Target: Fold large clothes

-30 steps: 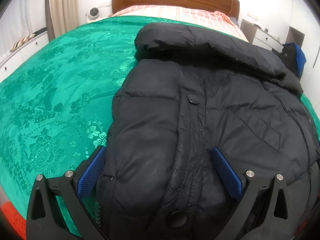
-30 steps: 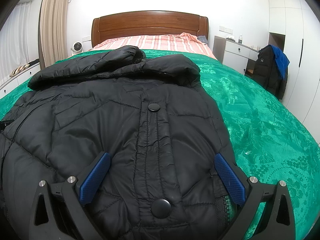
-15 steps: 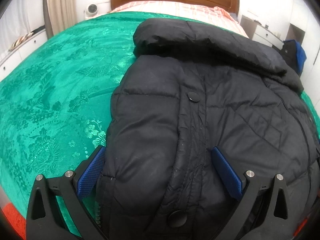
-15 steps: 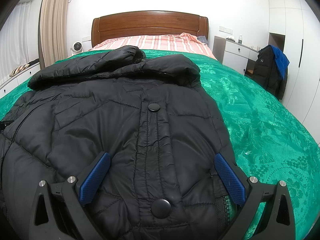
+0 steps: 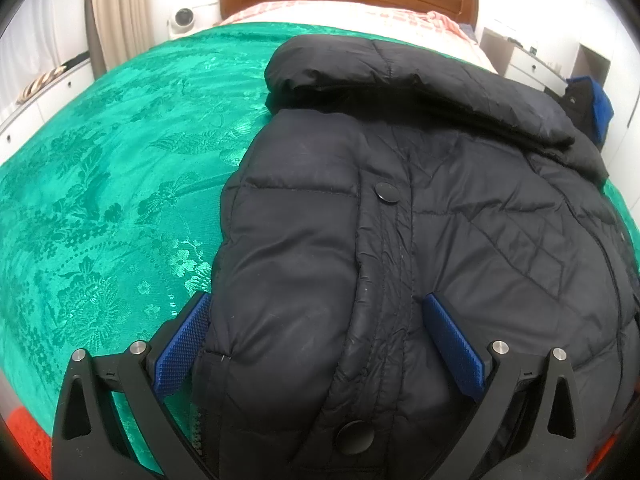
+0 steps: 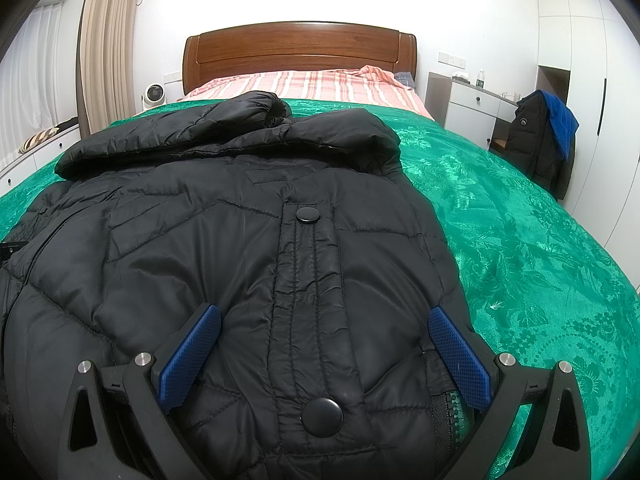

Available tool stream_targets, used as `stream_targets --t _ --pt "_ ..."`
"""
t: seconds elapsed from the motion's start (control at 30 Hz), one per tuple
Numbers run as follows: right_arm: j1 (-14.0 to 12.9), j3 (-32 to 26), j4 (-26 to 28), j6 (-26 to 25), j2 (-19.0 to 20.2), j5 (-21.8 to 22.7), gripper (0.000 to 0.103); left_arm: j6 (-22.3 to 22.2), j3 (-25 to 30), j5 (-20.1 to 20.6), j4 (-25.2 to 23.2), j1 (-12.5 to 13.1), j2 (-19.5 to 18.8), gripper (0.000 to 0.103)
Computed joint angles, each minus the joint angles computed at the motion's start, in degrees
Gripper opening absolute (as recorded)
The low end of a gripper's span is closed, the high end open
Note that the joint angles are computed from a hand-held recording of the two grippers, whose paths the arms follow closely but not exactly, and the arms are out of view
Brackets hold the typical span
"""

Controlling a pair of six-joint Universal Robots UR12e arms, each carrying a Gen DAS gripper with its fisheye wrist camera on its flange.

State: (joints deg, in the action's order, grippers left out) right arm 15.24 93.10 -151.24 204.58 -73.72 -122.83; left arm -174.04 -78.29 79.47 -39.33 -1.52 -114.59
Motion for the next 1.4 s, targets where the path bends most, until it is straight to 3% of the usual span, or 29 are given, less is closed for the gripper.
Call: stream_targets --t 0.53,0.83,1.13,1.4 --pt "0.0 0.0 0.0 -0.1 0.0 0.0 0.103 0.0 0.1 0.0 -0.3 0.0 0.0 0.103" --pt "0.0 0.0 -0.1 -0.1 0.1 0.0 0.103 -0.2 2.7 1.0 -7.7 0.1 0.5 0.103" --pt "0.0 0.0 -0.1 -0.1 0.0 0.0 0.103 2.3 -0.6 -2.4 -8.3 1.6 4.1 0.103" --pt "0.0 0.0 -0.1 -0.2 0.0 0.0 0.103 2.7 -1.0 -3.0 -9.8 1.9 4.5 0.103"
